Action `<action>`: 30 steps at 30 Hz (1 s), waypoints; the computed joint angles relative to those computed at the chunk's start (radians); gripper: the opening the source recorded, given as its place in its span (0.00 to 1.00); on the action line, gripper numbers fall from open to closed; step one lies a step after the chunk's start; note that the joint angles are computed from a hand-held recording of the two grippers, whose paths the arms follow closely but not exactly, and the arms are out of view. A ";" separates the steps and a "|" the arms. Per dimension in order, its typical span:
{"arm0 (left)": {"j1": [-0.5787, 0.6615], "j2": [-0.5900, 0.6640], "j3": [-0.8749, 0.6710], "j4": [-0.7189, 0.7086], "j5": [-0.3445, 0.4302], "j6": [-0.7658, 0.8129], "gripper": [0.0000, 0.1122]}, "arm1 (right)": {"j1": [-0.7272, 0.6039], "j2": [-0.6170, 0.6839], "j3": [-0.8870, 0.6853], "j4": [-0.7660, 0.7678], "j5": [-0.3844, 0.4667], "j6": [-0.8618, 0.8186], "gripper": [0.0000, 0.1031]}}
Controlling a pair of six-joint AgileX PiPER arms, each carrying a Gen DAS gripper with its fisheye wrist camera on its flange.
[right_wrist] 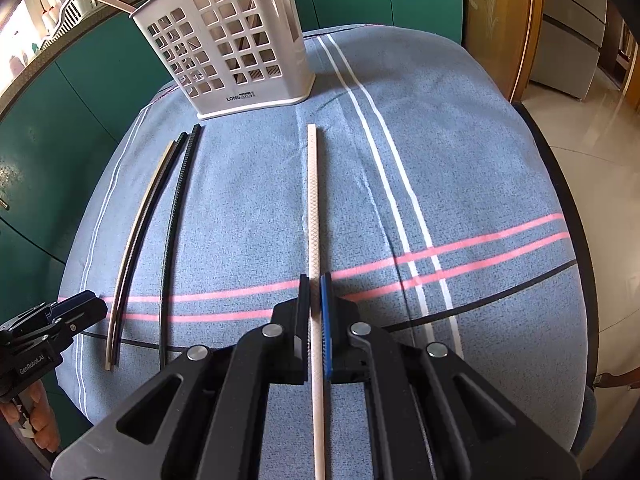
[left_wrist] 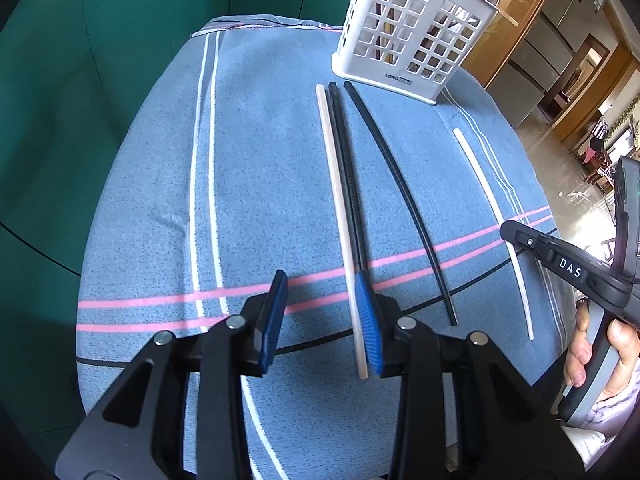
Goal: Organize utensils
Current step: 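Grasp a cream chopstick with the right tool, then grasp a light wooden chopstick with the left tool while the right tool holds the cream one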
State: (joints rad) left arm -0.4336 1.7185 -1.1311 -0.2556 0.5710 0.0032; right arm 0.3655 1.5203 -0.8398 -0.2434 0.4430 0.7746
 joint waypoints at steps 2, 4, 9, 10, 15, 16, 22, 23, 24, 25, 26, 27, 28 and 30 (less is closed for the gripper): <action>-0.005 0.000 0.001 0.003 0.000 -0.004 0.31 | 0.002 -0.003 0.004 -0.003 -0.003 0.006 0.06; -0.007 0.002 -0.002 0.006 0.001 -0.006 0.32 | 0.003 -0.005 0.008 -0.005 -0.005 0.007 0.06; -0.013 0.000 -0.002 0.014 0.000 -0.011 0.34 | 0.009 -0.011 0.015 -0.018 -0.008 0.025 0.06; -0.014 0.001 -0.003 0.014 -0.001 -0.013 0.34 | 0.009 -0.011 0.015 -0.019 -0.008 0.024 0.06; -0.018 0.015 -0.017 0.014 -0.003 -0.014 0.35 | 0.012 -0.020 0.025 -0.016 -0.012 0.025 0.06; -0.019 0.019 -0.023 0.017 -0.004 -0.016 0.35 | 0.011 -0.022 0.029 -0.011 -0.017 0.021 0.06; -0.037 0.036 -0.045 0.080 -0.013 -0.060 0.36 | 0.013 -0.027 0.035 -0.020 -0.020 0.028 0.06; -0.049 0.039 -0.049 0.122 -0.015 -0.092 0.36 | 0.013 -0.028 0.036 -0.020 -0.022 0.026 0.06; -0.063 0.041 -0.052 0.173 -0.015 -0.134 0.36 | 0.010 -0.029 0.038 -0.014 -0.026 0.019 0.06; -0.082 0.043 -0.055 0.251 -0.016 -0.203 0.36 | 0.008 -0.027 0.037 -0.008 -0.027 0.014 0.06; -0.104 0.043 -0.056 0.336 -0.017 -0.279 0.36 | 0.007 -0.026 0.036 -0.006 -0.027 0.012 0.06; -0.114 0.045 -0.059 0.381 -0.012 -0.318 0.36 | 0.007 -0.025 0.035 -0.009 -0.027 0.014 0.06; -0.120 0.051 -0.066 0.409 -0.003 -0.339 0.36 | 0.008 -0.025 0.034 -0.012 -0.025 0.017 0.06; -0.136 0.061 -0.074 0.470 0.014 -0.389 0.34 | 0.011 -0.024 0.031 -0.022 -0.022 0.027 0.06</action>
State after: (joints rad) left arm -0.5693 1.7792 -1.2053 0.2141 0.5853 -0.3861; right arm 0.3764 1.4965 -0.8084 -0.2656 0.4212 0.8014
